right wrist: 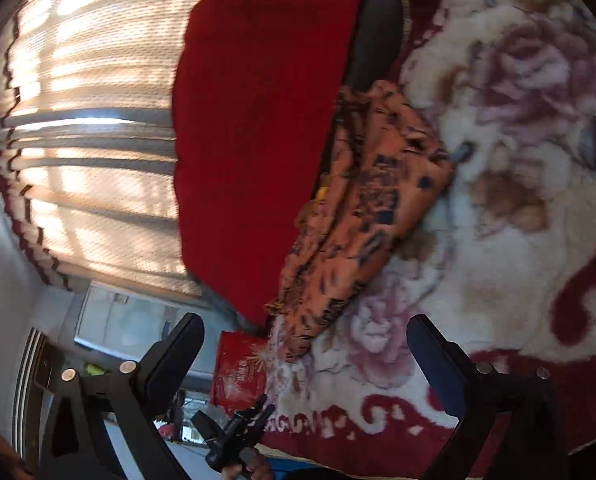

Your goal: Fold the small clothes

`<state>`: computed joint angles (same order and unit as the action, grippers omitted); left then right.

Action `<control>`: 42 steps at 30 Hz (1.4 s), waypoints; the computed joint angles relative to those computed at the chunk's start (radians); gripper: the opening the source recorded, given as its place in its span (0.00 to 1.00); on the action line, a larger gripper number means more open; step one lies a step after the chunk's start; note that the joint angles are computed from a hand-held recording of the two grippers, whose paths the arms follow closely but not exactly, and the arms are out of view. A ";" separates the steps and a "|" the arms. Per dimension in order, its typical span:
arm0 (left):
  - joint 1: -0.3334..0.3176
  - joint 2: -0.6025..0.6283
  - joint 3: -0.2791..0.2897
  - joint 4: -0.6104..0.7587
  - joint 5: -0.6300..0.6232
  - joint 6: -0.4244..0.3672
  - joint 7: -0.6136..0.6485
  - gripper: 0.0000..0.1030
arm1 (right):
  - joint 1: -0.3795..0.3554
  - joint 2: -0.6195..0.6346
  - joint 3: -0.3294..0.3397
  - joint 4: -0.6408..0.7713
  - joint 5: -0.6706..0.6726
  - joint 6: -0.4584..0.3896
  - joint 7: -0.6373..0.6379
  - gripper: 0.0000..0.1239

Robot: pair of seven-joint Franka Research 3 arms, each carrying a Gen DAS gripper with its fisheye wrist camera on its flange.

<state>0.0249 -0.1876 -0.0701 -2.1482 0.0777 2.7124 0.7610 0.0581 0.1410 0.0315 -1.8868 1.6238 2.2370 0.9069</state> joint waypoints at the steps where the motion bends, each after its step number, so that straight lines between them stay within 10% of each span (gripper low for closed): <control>1: -0.017 0.025 0.015 0.019 -0.049 0.016 0.043 0.51 | 0.002 0.016 0.002 0.015 0.000 0.000 0.004 0.82; 17: 0.032 0.320 -0.019 0.264 -0.151 0.040 -0.042 0.49 | 0.052 0.343 0.083 0.460 -0.434 0.290 0.480 0.65; 20: 0.036 0.358 -0.019 0.321 -0.109 -0.024 -0.068 0.18 | 0.085 0.415 0.048 0.559 -0.624 0.272 0.678 0.12; 24: 0.026 0.374 -0.014 0.394 -0.030 -0.101 -0.090 0.11 | 0.123 0.430 0.022 0.616 -0.827 0.262 0.779 0.07; 34: 0.004 0.056 -0.032 0.176 0.270 -0.022 -0.243 0.09 | 0.043 0.099 0.134 0.292 -0.717 0.366 0.514 0.06; 40: -0.067 -0.018 0.021 -0.065 0.000 -0.117 -0.022 0.20 | 0.080 -0.040 0.022 -0.040 -0.675 0.317 0.454 0.19; 42: -0.078 -0.049 0.050 -0.143 -0.132 -0.025 0.064 0.21 | 0.030 -0.064 0.038 -0.079 -0.546 0.273 0.362 0.22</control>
<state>-0.0532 -0.2364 -0.0198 -2.2912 -0.0546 2.6877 0.8251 0.0885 0.0770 0.0693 -1.9656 1.0779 2.5096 1.2692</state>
